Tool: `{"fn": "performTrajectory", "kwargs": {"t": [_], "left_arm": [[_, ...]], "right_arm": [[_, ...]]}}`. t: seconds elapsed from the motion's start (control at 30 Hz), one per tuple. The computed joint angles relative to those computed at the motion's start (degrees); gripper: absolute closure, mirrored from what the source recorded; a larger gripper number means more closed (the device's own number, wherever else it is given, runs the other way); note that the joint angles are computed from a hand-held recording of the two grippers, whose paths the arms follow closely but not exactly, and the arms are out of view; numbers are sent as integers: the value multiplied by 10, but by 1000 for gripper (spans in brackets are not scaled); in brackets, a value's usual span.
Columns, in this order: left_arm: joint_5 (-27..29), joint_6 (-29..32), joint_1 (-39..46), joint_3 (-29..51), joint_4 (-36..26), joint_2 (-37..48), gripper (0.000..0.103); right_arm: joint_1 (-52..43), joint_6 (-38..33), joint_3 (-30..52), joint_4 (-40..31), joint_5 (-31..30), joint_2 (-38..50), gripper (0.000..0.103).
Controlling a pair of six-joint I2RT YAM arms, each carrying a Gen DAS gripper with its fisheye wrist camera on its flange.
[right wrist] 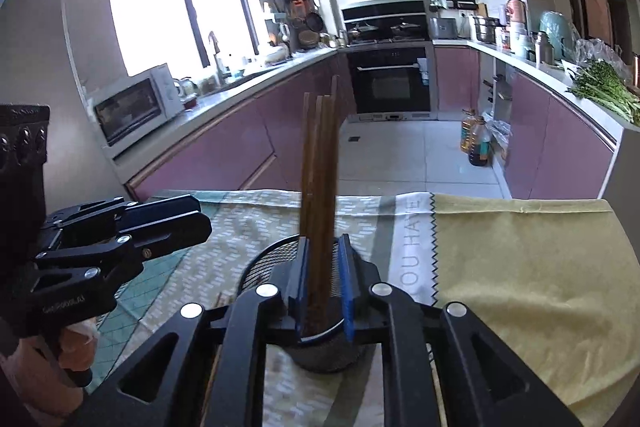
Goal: Organize utensils
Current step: 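Open both grippers over the cup and withdraw toward the remaining chopsticks, then close the right gripper on a chopstick while the left gripper grasps another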
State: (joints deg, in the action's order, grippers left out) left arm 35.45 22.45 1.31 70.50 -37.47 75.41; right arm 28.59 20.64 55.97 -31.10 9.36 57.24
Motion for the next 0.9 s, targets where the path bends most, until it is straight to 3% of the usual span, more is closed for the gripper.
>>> {"fn": "performTrajectory", "kwargs": {"t": [0.17, 0.43, 0.9], "left_arm": [[42, 53, 86, -59, -29, -51, 67], [26, 157, 175, -124, -105, -26, 67], [-19, 170, 163, -195, -84, -15, 67]], "right_arm": [[85, -9, -27, -12, 23, -44, 72], [166, 39, -67, -13, 12, -8, 71], [193, 91, -92, 12, 4, 51, 71]]}}
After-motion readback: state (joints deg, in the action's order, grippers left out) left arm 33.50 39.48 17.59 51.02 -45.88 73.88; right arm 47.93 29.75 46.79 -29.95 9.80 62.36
